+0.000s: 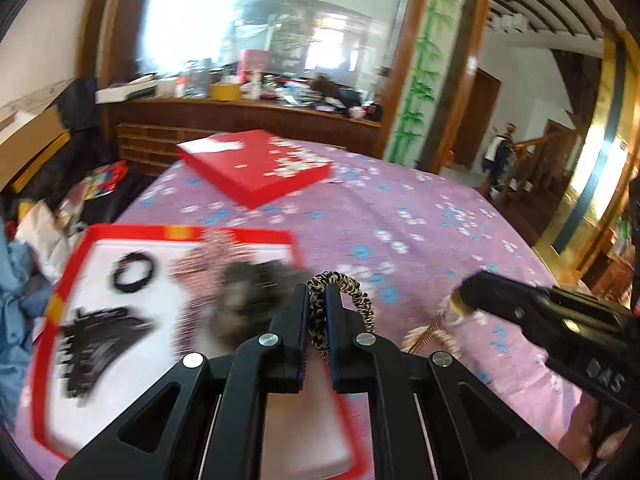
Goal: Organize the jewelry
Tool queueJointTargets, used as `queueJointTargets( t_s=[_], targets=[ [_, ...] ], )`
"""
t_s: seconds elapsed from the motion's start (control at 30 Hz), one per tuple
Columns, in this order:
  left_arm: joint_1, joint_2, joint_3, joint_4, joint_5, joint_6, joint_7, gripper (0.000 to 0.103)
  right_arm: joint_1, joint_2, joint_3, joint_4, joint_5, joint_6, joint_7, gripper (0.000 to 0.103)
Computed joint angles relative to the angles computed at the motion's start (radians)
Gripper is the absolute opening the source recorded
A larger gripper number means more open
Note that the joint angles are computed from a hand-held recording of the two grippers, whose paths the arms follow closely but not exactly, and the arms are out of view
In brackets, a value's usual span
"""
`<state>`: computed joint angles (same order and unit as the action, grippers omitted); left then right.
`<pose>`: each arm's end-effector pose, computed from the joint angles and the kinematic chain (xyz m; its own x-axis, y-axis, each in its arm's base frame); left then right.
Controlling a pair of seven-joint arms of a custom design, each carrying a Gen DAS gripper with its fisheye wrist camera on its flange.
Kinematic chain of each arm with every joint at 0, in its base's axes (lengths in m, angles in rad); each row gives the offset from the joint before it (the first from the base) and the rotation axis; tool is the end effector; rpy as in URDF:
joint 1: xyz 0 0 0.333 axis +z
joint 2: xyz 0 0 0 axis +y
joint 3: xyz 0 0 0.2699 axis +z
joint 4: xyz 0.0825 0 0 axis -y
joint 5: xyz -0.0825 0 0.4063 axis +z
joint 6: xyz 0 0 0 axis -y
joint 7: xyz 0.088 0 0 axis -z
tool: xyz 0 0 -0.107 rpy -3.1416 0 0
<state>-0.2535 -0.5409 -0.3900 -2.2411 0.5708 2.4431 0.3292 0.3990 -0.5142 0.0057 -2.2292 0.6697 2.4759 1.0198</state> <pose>0.3792 -0.3174 0.5957 0.1574 -0.9683 0.1942 -0.5560 -0.2494 -0.7929 0.4514 0.1917 0.6144 0.6303 -0.7357 -0.2478 -0.5925 -0.2496 -0.7659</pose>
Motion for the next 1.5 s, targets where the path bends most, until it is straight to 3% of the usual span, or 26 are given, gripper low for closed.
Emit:
queueJointTargets(
  t_s=[0.1,0.2,0.3,0.63,0.67,0.83,1.07,1.2,1.33,1.5],
  targets=[
    [-0.029,-0.121,0.057,-0.114,-0.055,-0.024,0.04,0.007,0.046,0.007,0.005,0.006,0.03,-0.053,-0.034,0.01],
    [-0.023,-0.194,0.08,-0.186,-0.091,-0.053,0.07,0.007,0.077,0.015,0.017,0.006,0.054,-0.086,-0.068,0.01],
    [-0.021,-0.241,0.12,-0.254,-0.148,-0.03,0.095,0.007,0.09,0.047,0.046,0.02,0.044,-0.121,-0.066,0.01],
    [0.028,-0.236,0.115,-0.303,-0.209,0.02,0.082,0.009,0.08,0.206,0.107,0.1,-0.043,-0.063,0.02,0.011],
    [0.032,-0.237,0.111,-0.303,-0.208,0.019,0.079,0.009,0.081,0.207,0.106,0.1,-0.04,-0.058,0.026,0.011],
    [0.041,-0.261,0.103,-0.319,-0.203,0.047,0.06,0.032,0.083,0.203,0.077,0.107,0.024,-0.075,0.005,0.011],
    [0.054,-0.309,0.073,-0.307,-0.173,0.037,0.025,0.034,0.058,0.131,0.032,0.081,0.105,-0.068,-0.037,0.011],
    [0.04,-0.287,0.059,-0.254,-0.162,0.015,0.045,0.034,0.011,0.108,0.003,0.079,0.102,-0.046,-0.015,0.011],
    [0.002,-0.193,0.048,-0.161,-0.164,0.03,0.103,0.033,-0.055,0.132,-0.016,0.102,0.061,-0.038,0.07,0.011],
    [-0.088,0.054,0.062,0.025,-0.236,0.053,0.261,0.033,-0.136,0.2,-0.029,0.121,-0.017,-0.019,0.171,0.011]
  ],
)
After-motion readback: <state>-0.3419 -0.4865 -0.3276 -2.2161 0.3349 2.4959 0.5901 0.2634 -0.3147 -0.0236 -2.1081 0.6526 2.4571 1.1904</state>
